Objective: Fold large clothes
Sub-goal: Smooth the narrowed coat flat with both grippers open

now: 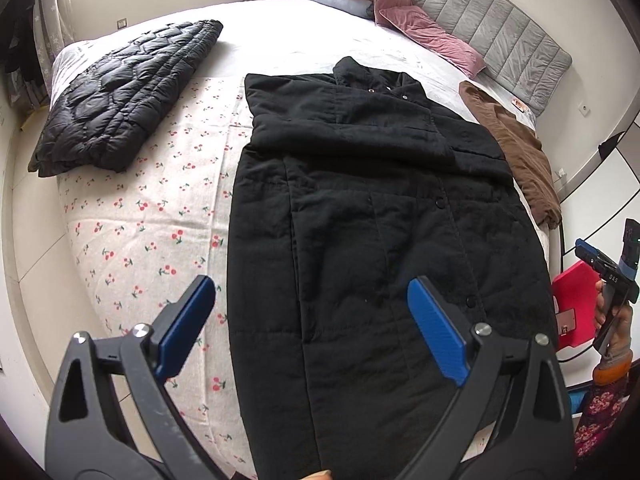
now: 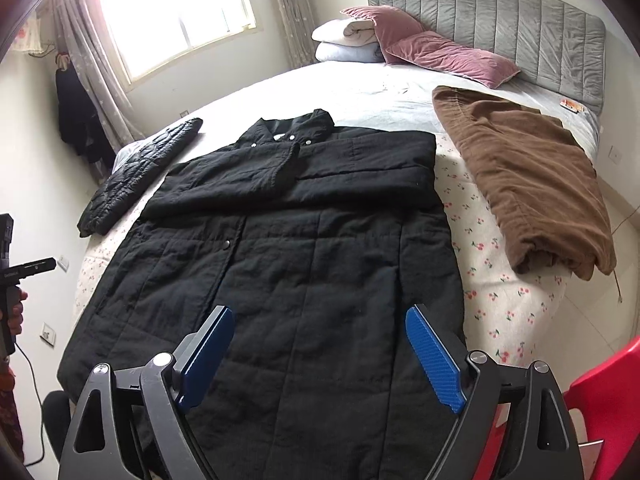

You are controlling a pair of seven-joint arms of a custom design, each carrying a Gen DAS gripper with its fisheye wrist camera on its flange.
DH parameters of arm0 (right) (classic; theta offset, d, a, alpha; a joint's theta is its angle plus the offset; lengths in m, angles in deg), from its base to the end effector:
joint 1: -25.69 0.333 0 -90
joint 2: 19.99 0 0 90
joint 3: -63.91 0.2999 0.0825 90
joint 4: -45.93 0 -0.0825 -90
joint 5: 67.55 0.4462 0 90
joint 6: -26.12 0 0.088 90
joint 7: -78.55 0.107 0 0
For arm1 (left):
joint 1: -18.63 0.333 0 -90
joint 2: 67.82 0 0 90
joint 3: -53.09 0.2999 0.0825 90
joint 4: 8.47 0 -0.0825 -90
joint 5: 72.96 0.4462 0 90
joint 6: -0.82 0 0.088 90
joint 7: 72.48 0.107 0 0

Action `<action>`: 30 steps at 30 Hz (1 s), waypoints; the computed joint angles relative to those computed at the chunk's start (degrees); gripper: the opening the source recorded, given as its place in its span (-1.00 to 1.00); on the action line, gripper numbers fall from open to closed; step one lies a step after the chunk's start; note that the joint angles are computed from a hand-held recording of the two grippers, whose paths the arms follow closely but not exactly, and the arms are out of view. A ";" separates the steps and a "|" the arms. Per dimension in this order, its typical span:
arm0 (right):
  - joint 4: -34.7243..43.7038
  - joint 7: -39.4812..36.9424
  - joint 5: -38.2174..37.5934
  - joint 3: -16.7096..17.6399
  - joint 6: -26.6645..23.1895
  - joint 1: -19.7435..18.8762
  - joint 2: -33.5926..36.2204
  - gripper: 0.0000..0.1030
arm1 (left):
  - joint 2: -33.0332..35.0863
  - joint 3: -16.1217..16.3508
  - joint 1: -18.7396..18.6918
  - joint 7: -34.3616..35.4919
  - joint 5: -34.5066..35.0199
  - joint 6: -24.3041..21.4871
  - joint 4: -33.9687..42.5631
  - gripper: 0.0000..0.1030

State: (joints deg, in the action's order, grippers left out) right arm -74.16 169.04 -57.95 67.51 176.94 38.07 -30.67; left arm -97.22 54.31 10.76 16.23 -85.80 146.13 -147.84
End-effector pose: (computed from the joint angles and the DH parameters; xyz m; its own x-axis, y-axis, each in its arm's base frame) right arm 0.5875 0.1659 0.5500 0.2111 -0.9657 -0.1514 -0.7572 -0.0636 -0.6500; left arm 0.5028 -0.0554 0.5232 -0.0213 -0.9726 0.2315 -0.8261 -0.1133 -0.5520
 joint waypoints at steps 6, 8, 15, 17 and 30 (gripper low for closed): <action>-8.84 -2.89 4.88 -1.81 -1.52 -0.07 -6.00 0.73 | -5.20 3.19 -2.81 5.72 -5.36 -2.83 -6.76 0.88; -11.32 -3.46 6.72 -2.31 -1.75 -0.15 -7.60 0.73 | -5.77 3.58 -2.70 6.29 -6.42 -3.46 -8.21 0.88; -18.17 -6.33 14.85 -4.48 -1.88 0.53 -12.50 0.73 | -4.96 6.91 -3.05 9.87 -13.87 -7.46 -10.22 0.88; -19.46 -7.36 17.10 -5.11 -1.10 0.81 -13.40 0.73 | -4.51 8.13 -3.53 12.69 -17.57 -8.55 -10.47 0.88; -22.76 -12.06 31.73 -9.83 1.18 1.26 -12.38 0.73 | -3.37 7.08 -0.76 20.30 -28.21 -10.72 -11.59 0.88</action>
